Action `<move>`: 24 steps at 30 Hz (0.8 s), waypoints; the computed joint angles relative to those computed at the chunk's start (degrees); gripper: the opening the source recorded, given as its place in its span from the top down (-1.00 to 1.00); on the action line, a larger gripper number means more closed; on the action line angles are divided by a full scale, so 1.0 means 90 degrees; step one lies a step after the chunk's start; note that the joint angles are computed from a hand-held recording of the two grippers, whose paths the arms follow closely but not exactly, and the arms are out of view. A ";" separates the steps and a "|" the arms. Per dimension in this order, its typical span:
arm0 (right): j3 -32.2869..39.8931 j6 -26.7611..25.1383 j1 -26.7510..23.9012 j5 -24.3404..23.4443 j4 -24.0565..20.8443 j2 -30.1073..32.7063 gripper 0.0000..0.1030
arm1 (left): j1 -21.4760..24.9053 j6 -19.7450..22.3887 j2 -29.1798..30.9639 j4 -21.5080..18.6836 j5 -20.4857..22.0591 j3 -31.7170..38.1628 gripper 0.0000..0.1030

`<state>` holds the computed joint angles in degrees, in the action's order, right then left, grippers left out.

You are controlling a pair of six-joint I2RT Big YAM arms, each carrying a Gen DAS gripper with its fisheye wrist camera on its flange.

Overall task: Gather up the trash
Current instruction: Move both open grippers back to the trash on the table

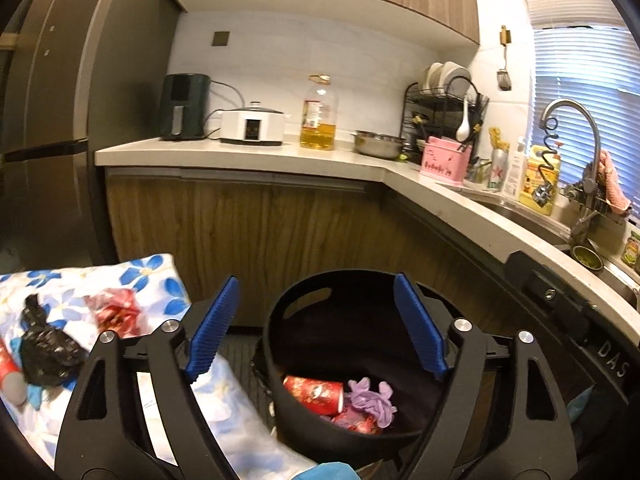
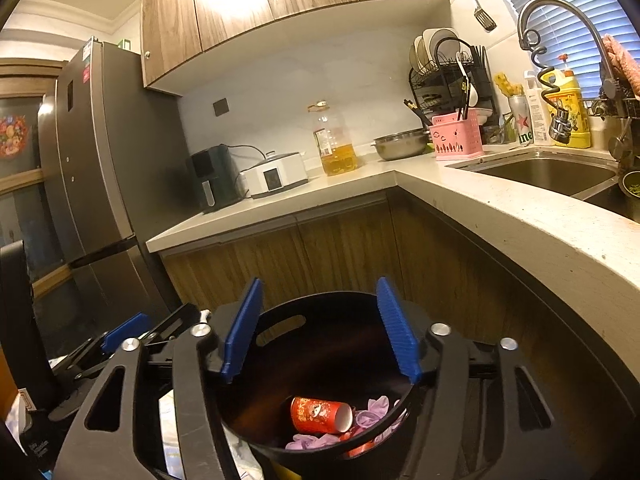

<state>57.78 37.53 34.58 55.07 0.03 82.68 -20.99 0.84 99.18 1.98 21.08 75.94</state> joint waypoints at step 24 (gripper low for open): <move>0.0282 0.0525 0.1373 0.1327 -0.0803 0.0159 -0.55 | 0.1004 -0.0075 -0.1532 0.0426 -0.0936 -0.1855 -0.75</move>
<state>60.32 42.26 46.94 67.01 -7.19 84.10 -11.95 0.16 85.40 5.81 12.66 59.25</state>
